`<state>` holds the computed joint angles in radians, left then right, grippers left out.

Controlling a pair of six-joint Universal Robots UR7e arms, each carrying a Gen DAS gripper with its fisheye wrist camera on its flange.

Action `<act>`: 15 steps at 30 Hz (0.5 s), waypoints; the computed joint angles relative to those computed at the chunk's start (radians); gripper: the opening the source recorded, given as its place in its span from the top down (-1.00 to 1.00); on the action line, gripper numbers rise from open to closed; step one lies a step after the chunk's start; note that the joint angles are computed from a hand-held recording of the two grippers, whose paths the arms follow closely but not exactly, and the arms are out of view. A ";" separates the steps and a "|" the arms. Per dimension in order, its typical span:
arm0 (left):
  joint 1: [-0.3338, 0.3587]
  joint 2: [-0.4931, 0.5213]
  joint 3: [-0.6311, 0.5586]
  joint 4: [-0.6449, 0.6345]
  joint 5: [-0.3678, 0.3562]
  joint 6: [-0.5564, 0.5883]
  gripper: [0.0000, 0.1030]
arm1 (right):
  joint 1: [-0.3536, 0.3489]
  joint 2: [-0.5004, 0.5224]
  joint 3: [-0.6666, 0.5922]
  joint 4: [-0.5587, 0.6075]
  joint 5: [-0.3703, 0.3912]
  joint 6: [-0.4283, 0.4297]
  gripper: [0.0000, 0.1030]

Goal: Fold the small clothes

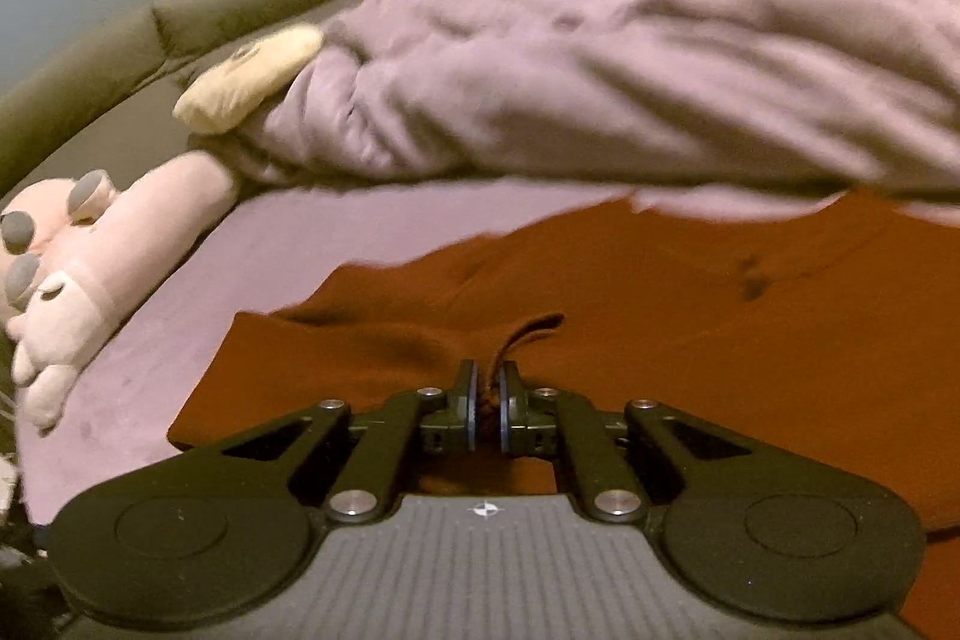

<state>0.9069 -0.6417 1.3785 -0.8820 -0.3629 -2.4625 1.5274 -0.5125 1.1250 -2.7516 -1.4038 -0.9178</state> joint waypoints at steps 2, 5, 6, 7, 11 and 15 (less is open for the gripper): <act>-0.007 0.008 -0.017 0.022 0.012 0.002 -0.69 | -0.020 -0.022 0.016 -0.077 0.003 -0.036 0.89; -0.013 0.036 -0.066 0.056 0.038 0.025 -0.69 | -0.045 -0.016 -0.029 -0.154 -0.042 -0.050 0.89; -0.014 0.046 -0.083 0.055 0.052 0.046 -0.69 | -0.052 -0.004 -0.054 -0.184 -0.067 -0.054 0.89; -0.015 0.055 -0.097 0.048 0.065 0.071 -0.69 | -0.061 0.010 -0.086 -0.204 -0.089 -0.055 0.89; -0.011 0.098 -0.155 -0.052 0.135 0.248 -0.69 | -0.086 0.084 -0.258 -0.180 -0.197 0.039 0.89; 0.013 0.135 -0.191 -0.239 0.177 0.488 -0.70 | -0.114 0.110 -0.415 0.128 -0.179 0.321 0.72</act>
